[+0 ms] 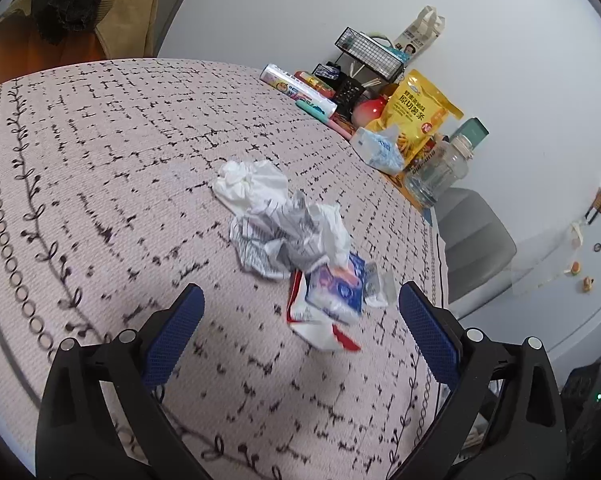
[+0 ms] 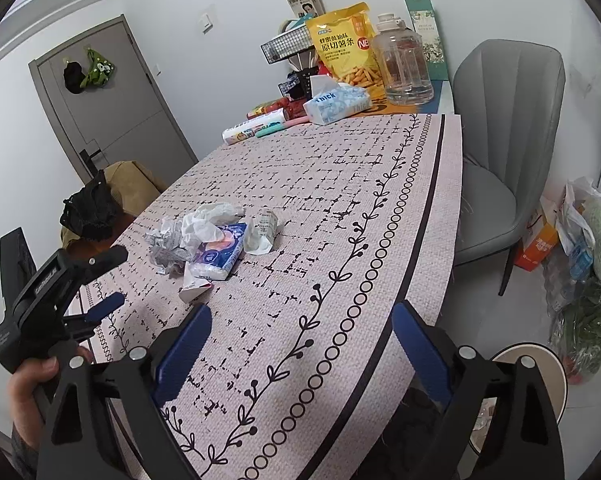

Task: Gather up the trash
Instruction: 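Move the left tool back to the table toward the crumpled tissues, then close the left tool on the crumpled printed paper while the right tool grasps the red-white paper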

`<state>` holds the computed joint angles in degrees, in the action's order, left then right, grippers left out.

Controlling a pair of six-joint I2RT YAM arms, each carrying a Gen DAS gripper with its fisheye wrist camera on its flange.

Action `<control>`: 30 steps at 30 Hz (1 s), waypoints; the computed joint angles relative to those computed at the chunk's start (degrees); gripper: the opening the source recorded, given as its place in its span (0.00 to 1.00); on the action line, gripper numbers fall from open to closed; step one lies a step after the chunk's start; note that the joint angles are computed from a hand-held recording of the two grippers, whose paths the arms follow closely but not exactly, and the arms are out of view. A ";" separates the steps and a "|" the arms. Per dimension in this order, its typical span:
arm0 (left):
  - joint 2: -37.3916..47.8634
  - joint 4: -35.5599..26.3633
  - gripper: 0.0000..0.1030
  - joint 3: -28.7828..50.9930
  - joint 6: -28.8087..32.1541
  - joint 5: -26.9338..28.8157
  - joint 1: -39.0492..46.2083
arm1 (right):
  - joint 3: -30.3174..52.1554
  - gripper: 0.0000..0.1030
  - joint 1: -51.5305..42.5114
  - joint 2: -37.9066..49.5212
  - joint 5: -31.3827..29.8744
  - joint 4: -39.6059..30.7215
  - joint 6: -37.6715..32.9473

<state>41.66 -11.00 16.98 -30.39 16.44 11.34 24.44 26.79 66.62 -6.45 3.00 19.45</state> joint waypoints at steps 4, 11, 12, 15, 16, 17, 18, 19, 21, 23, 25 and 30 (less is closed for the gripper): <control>8.91 6.74 0.94 1.86 -0.03 -0.59 -0.50 | 2.09 0.82 0.41 3.10 -1.12 0.42 -0.58; 21.96 16.05 0.86 4.42 -0.19 -1.24 -0.31 | 5.45 0.80 1.49 7.76 -0.53 0.17 -0.56; 23.07 16.48 0.84 4.62 0.02 -0.84 -0.10 | 5.90 0.80 1.51 8.39 -0.55 0.13 -0.61; 26.35 18.85 0.73 5.13 -0.05 0.50 0.74 | 7.45 0.79 2.45 10.22 -0.01 -0.26 -0.24; 27.19 19.33 0.67 5.37 -0.18 0.83 0.99 | 7.70 0.79 2.88 10.57 0.35 -0.22 -0.10; 27.75 19.76 0.65 5.43 -0.31 1.31 1.32 | 7.85 0.79 3.29 10.75 0.65 -0.29 0.06; 28.34 19.85 0.57 5.65 -0.50 1.70 1.60 | 8.23 0.79 3.76 11.22 0.89 -0.39 0.25; 28.68 19.57 0.47 5.87 -0.44 2.05 1.83 | 8.58 0.79 4.06 11.59 0.99 -0.51 0.29; 28.82 18.98 0.30 6.06 0.09 3.13 2.43 | 9.09 0.79 4.66 12.17 1.25 -0.66 0.27; 27.11 18.08 0.29 5.57 0.39 3.42 3.11 | 9.79 0.79 5.44 13.06 1.52 -0.78 0.59; 24.30 16.55 0.28 4.49 0.51 5.15 4.71 | 10.35 0.79 6.42 13.64 1.93 -0.88 1.03; 12.02 8.21 0.28 1.64 1.82 8.92 8.52 | 11.91 0.78 8.97 15.51 2.13 -0.62 1.47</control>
<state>53.68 -2.79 18.61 -28.57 25.35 19.87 36.36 35.76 82.12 -4.32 2.38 20.92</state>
